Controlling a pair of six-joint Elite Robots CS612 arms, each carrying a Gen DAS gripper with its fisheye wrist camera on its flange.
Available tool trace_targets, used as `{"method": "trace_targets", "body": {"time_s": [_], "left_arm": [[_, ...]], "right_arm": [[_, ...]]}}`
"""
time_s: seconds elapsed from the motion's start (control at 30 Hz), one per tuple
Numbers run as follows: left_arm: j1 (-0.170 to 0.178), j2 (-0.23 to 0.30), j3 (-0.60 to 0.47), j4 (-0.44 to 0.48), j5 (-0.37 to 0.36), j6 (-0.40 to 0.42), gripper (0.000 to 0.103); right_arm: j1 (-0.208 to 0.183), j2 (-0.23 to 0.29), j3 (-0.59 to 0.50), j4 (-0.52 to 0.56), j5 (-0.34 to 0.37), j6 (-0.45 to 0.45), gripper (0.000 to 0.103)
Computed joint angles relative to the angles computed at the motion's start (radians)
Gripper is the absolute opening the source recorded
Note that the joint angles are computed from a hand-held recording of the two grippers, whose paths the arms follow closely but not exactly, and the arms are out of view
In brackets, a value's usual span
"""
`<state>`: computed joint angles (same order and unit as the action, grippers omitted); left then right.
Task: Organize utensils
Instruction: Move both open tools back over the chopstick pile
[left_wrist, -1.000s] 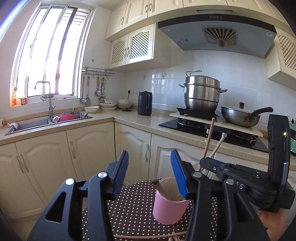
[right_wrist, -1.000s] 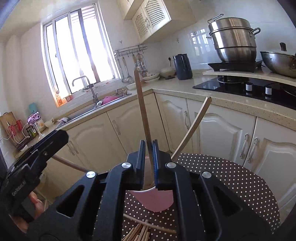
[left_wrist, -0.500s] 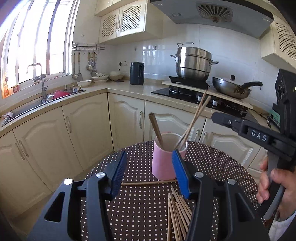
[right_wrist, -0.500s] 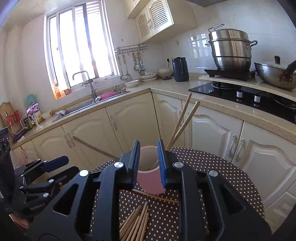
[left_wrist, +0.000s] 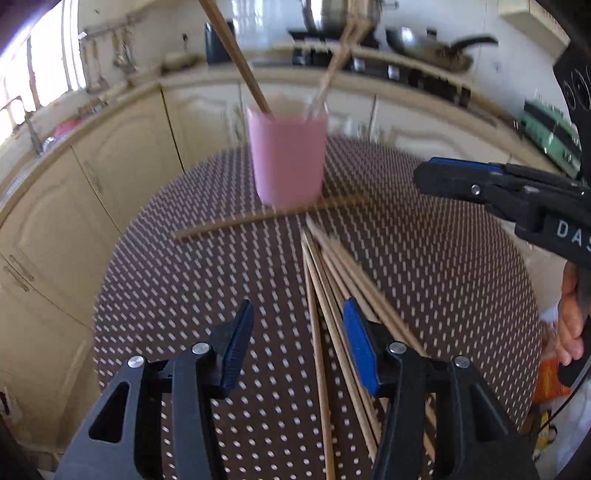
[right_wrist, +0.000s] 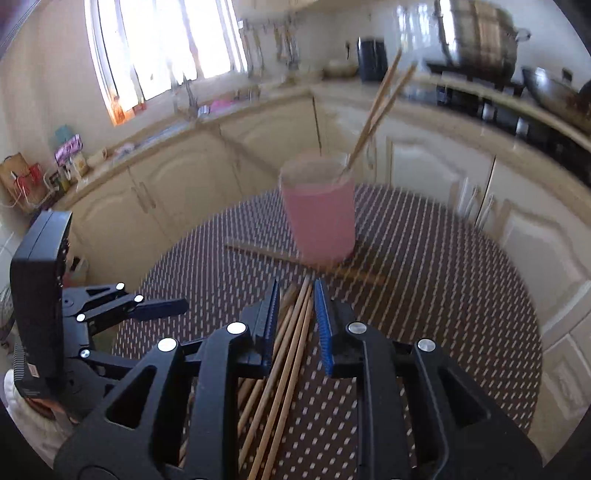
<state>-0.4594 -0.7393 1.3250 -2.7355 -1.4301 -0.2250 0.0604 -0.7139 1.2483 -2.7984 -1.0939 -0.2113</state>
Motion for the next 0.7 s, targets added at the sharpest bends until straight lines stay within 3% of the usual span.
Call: {"method": "trace_targets", "body": {"time_s": [0.13,0.2,0.3,0.53,0.7], "left_arm": [[0.002,0.019,-0.025,0.11,-0.006,-0.028,0.049],[0.006,0.026,-0.032,0.14,-0.025,-0.045,0.038],[0.015,0.031,-0.037,0.15,-0.062,-0.062,0.036],[0.007,0.046,-0.072,0.205,-0.025,-0.051,0.03],[0.022,0.068,-0.128,0.26,-0.034,-0.098,0.016]], "right_arm": [[0.005,0.009,-0.024,0.196,-0.004,-0.039,0.021],[0.006,0.015,-0.04,0.269,-0.006,-0.049,0.021],[0.008,0.024,-0.062,0.354,-0.008,-0.062,0.021],[0.021,0.044,-0.111,0.475,-0.054,-0.09,0.021],[0.035,0.057,-0.141,0.511,-0.11,-0.1,0.02]]}}
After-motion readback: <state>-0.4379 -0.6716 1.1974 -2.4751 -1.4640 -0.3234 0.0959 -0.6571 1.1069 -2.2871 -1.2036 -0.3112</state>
